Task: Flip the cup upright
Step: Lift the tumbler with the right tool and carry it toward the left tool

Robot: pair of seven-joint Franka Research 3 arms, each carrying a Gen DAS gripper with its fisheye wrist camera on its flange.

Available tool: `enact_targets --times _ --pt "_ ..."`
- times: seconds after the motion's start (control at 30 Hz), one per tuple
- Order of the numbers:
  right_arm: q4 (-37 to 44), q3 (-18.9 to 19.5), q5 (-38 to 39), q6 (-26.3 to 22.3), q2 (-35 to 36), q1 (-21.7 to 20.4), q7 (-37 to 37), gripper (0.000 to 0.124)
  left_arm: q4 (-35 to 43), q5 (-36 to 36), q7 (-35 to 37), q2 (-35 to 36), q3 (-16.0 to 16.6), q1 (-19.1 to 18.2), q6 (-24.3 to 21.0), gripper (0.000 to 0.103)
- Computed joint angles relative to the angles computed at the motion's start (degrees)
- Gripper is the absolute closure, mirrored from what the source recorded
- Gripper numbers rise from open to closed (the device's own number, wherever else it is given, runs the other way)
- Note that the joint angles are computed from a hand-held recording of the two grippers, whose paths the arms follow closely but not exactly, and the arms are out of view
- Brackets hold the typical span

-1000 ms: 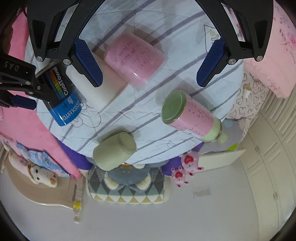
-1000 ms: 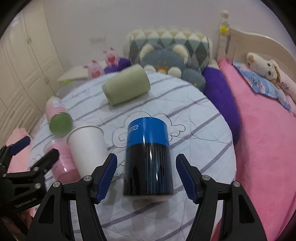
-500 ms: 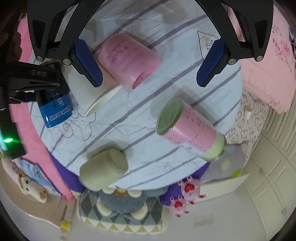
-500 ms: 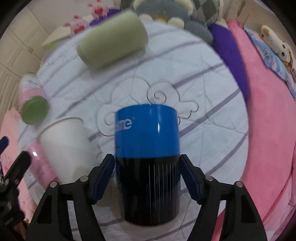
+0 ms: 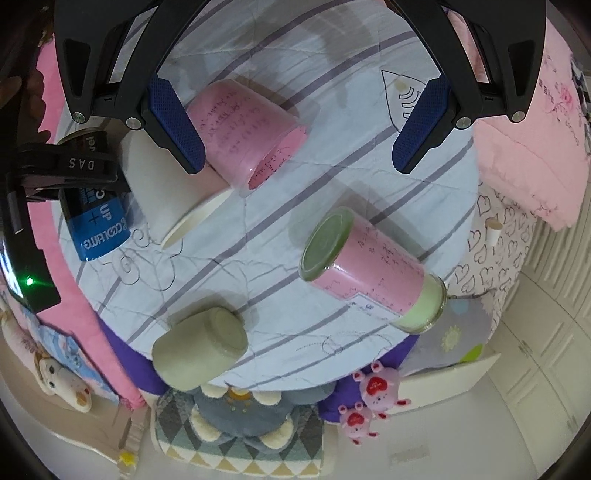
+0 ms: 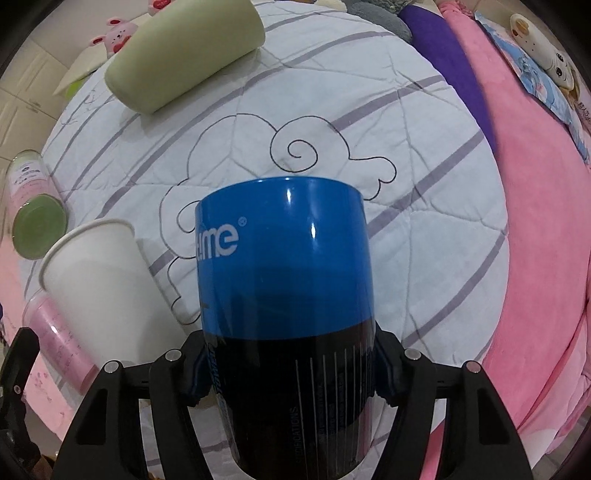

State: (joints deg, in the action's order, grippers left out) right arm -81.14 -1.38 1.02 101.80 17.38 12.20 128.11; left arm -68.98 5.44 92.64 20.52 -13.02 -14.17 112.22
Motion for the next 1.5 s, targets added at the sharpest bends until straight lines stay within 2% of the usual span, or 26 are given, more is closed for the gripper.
enact_targets --times 0.2,0.33,0.7,0.97,1.03,1.13,1.27,1.5 --pt "-1.2 0.3 -0.3 -0.5 -2.1 0.6 1.1 0.056 -0.5 -0.5 0.3 -0.9 -0.2 0.2 0.2 0.001" --pt "-3.7 0.7 -0.2 0.8 -4.6 0.9 2.6 0.056 -2.9 -0.3 1.5 -2.6 -0.3 0.1 1.1 0.001" --pt "-20.1 3.5 -0.2 10.4 -16.5 2.0 9.0 0.055 -17.8 -2.6 2.7 -11.5 -0.3 1.7 11.6 0.001" --pt "-27.7 6.1 2.0 14.9 -23.0 2.9 9.6 0.055 -30.0 -3.1 4.4 -18.9 0.4 2.5 20.4 0.001" --pt "-29.1 6.4 2.9 16.2 -23.5 3.2 8.5 0.055 -31.8 -3.6 4.6 -19.9 0.7 2.6 21.3 0.001" --pt "-28.6 7.6 2.4 16.2 -23.4 4.0 10.1 0.055 -34.3 -5.8 6.1 -21.7 1.4 3.0 21.6 0.001" --pt "-27.4 9.0 -0.7 16.7 -22.0 5.5 12.7 0.055 -39.2 -7.2 8.8 -24.6 2.4 3.6 24.8 0.001" --pt "-23.5 10.0 -5.3 15.4 -18.5 9.0 18.6 0.055 -42.7 -12.3 13.8 -26.1 4.3 4.4 26.0 0.001"
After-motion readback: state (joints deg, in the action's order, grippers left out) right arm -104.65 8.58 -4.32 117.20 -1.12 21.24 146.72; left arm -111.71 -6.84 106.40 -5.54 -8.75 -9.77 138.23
